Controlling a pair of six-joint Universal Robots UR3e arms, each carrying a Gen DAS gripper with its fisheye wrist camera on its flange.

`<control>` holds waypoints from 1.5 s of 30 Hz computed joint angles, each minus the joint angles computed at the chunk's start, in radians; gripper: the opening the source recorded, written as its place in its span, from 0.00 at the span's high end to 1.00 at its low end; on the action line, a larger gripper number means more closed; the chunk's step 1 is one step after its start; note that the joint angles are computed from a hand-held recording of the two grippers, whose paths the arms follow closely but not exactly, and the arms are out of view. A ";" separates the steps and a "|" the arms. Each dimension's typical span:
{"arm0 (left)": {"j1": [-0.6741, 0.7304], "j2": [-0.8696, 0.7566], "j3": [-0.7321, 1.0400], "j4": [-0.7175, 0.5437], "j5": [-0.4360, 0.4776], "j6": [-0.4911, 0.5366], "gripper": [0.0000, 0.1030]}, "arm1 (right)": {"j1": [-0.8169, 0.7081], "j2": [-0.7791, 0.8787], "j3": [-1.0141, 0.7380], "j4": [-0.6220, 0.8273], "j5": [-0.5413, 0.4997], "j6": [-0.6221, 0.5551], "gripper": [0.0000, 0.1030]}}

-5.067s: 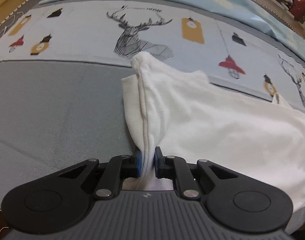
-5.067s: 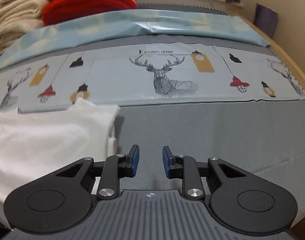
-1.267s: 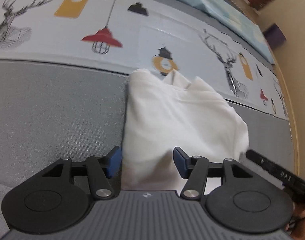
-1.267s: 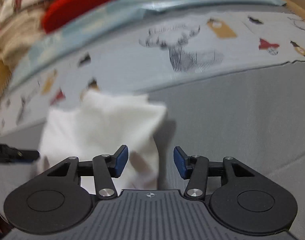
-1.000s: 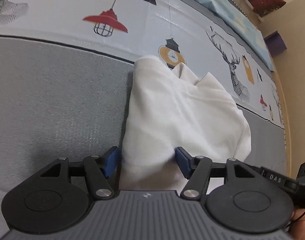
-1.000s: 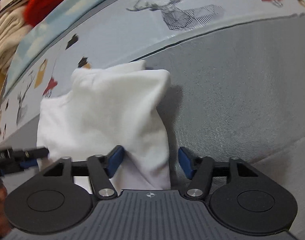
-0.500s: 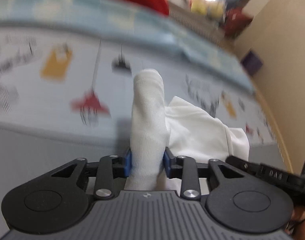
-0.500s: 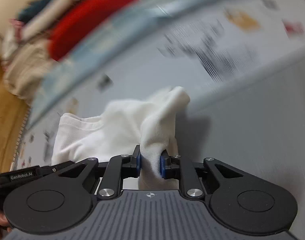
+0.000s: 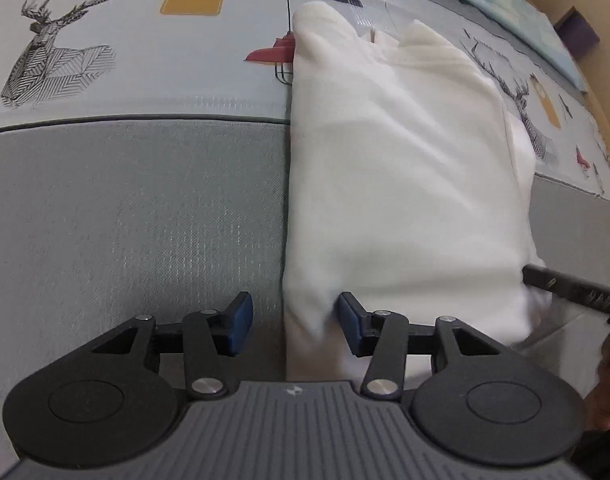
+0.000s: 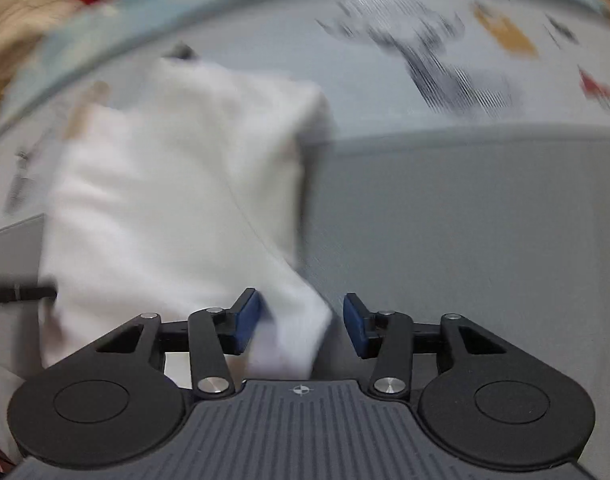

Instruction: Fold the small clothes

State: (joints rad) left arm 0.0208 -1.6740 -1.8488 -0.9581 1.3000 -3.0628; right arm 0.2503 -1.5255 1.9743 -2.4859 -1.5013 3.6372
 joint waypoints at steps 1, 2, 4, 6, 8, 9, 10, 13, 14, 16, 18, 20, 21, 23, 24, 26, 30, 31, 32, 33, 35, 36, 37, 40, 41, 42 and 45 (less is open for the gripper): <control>0.004 0.026 -0.020 0.012 -0.008 -0.001 0.50 | -0.008 -0.015 0.011 0.002 0.002 0.013 0.54; 0.008 0.049 -0.043 0.023 -0.022 0.008 0.50 | -0.008 -0.034 0.018 0.014 -0.012 0.019 0.54; -0.007 0.068 -0.069 0.001 -0.001 0.051 0.49 | 0.008 -0.048 0.014 0.047 -0.049 0.002 0.54; -0.045 0.090 -0.097 -0.004 0.082 0.086 0.45 | 0.036 -0.069 -0.003 0.103 -0.092 -0.012 0.51; -0.083 0.137 -0.094 -0.036 0.164 0.104 0.45 | 0.067 -0.096 -0.023 0.166 -0.162 -0.011 0.52; -0.108 0.176 -0.104 -0.030 0.221 0.103 0.45 | 0.083 -0.128 -0.018 0.185 -0.196 -0.017 0.52; -0.131 0.223 -0.116 -0.007 0.265 0.097 0.42 | 0.092 -0.170 -0.011 0.193 -0.219 -0.030 0.52; -0.127 0.417 -0.170 0.037 0.263 0.071 0.15 | 0.142 -0.319 0.024 0.154 -0.299 -0.034 0.49; -0.118 0.497 -0.195 0.048 0.240 0.059 0.10 | 0.168 -0.364 0.031 0.145 -0.323 -0.025 0.46; -0.140 0.638 -0.240 0.081 0.227 0.017 0.06 | 0.255 -0.456 0.057 0.124 -0.384 0.005 0.23; -0.266 0.682 -0.255 0.141 0.303 -0.088 0.06 | 0.368 -0.496 0.076 0.103 -0.475 0.055 0.07; -0.394 0.720 -0.305 0.207 0.394 -0.201 0.06 | 0.511 -0.492 0.109 0.074 -0.595 0.124 0.04; -0.482 0.726 -0.332 0.240 0.464 -0.280 0.06 | 0.579 -0.472 0.117 0.078 -0.658 0.176 0.04; -0.583 0.733 -0.365 0.224 0.519 -0.407 0.06 | 0.653 -0.433 0.075 0.159 -0.695 0.241 0.04; -0.633 0.688 -0.333 0.180 0.529 -0.466 0.06 | 0.690 -0.413 0.064 0.164 -0.714 0.267 0.04; -0.693 0.632 -0.310 0.186 0.572 -0.514 0.06 | 0.724 -0.392 0.049 0.205 -0.716 0.307 0.04; -0.691 0.567 -0.313 0.244 0.613 -0.524 0.06 | 0.721 -0.378 0.031 0.254 -0.680 0.341 0.04; -0.677 0.573 -0.317 0.232 0.601 -0.531 0.06 | 0.715 -0.382 0.033 0.250 -0.673 0.342 0.04; -0.659 0.573 -0.314 0.218 0.586 -0.533 0.06 | 0.704 -0.388 0.037 0.246 -0.664 0.344 0.04; -0.650 0.573 -0.311 0.205 0.581 -0.538 0.06 | 0.697 -0.391 0.043 0.242 -0.659 0.349 0.04; -0.637 0.591 -0.332 0.209 0.577 -0.532 0.06 | 0.691 -0.396 0.047 0.243 -0.650 0.356 0.04; -0.633 0.606 -0.340 0.206 0.570 -0.523 0.06 | 0.687 -0.396 0.049 0.240 -0.645 0.352 0.04; -0.633 0.624 -0.349 0.198 0.563 -0.516 0.06 | 0.686 -0.393 0.051 0.235 -0.644 0.346 0.04; -0.642 0.615 -0.351 0.201 0.576 -0.512 0.06 | 0.681 -0.391 0.057 0.222 -0.643 0.325 0.04; -0.643 0.613 -0.351 0.202 0.580 -0.511 0.06 | 0.680 -0.392 0.058 0.220 -0.642 0.324 0.04; -0.642 0.612 -0.353 0.206 0.581 -0.511 0.06 | 0.678 -0.395 0.061 0.218 -0.638 0.324 0.04; -0.636 0.615 -0.361 0.218 0.583 -0.511 0.06 | 0.674 -0.394 0.060 0.220 -0.634 0.327 0.04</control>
State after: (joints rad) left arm -0.6155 -1.0586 -2.2095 -0.7403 1.8831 -3.5737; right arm 0.9239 -1.9199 2.0340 -2.2663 -2.1358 3.9647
